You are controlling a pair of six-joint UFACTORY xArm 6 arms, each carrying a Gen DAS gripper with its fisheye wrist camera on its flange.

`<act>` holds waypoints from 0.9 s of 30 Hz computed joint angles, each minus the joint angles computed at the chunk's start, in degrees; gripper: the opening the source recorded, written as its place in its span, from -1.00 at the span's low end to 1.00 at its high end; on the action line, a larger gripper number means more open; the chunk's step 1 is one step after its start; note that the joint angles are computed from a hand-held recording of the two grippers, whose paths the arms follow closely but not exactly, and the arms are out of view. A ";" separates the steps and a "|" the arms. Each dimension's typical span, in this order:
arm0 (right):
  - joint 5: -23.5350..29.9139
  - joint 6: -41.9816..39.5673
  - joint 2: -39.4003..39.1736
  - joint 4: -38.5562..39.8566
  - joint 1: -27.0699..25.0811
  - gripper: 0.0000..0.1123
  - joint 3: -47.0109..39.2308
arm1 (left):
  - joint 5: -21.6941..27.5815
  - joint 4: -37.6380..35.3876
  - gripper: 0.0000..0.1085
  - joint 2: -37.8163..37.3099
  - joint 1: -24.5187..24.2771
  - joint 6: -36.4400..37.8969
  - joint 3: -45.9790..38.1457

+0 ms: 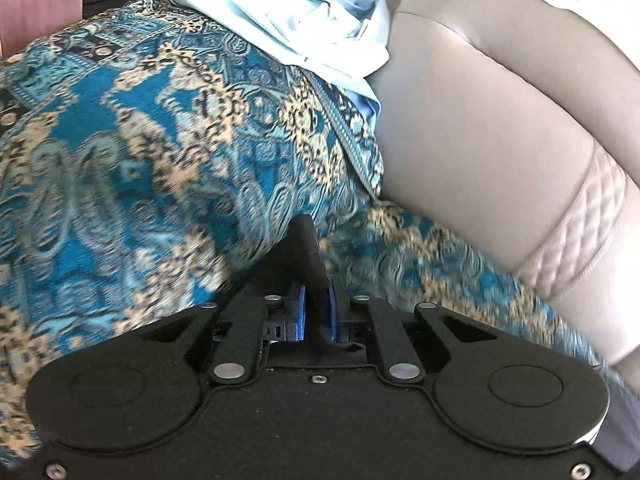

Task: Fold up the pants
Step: 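Lower both grippers onto the trousers' edge and close them on the fabric, then lift the gripped trouser edge with both grippers and carry it over the legs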

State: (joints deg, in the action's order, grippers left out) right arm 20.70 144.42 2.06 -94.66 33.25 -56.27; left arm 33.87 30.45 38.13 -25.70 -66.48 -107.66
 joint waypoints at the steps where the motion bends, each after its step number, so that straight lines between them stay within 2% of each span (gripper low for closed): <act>1: -0.09 -1.55 1.16 1.17 0.56 0.83 -1.67 | -1.24 -0.43 -0.81 -1.68 0.22 0.36 2.67; 4: -3.13 -0.60 5.40 1.65 0.84 0.83 -7.30 | -7.49 -0.35 -0.82 -7.80 0.81 -0.80 12.95; 7: -8.51 10.45 10.19 -5.49 0.05 0.83 -13.49 | -13.97 0.71 -0.82 -13.28 1.45 -2.57 22.42; 9: -10.38 13.01 12.78 -6.13 -0.27 0.83 -16.46 | -18.07 1.21 -0.82 -16.00 2.07 -4.10 27.55; 13: -13.54 13.32 18.29 -2.64 -0.69 0.57 -22.22 | -23.76 9.38 -0.82 -19.83 3.33 -12.73 34.94; 16: -12.46 7.02 21.10 4.85 -0.15 0.40 -25.21 | -27.92 18.89 -0.82 -20.98 4.84 -22.53 38.40; 20: -8.73 -8.21 24.76 21.28 0.50 0.17 -28.91 | -31.62 37.18 -0.82 -21.23 6.96 -38.22 39.05; 22: -6.02 -11.63 26.24 26.24 0.80 0.02 -30.55 | -33.40 38.73 -0.82 -21.21 7.70 -38.45 39.17; 24: -2.65 -11.49 26.77 28.08 1.22 -0.10 -31.12 | -35.45 37.75 -0.82 -21.08 8.49 -36.95 39.31; 27: -1.12 -2.69 26.31 22.45 1.35 -0.11 -30.49 | -37.87 38.11 -0.82 -20.81 9.47 -37.33 39.13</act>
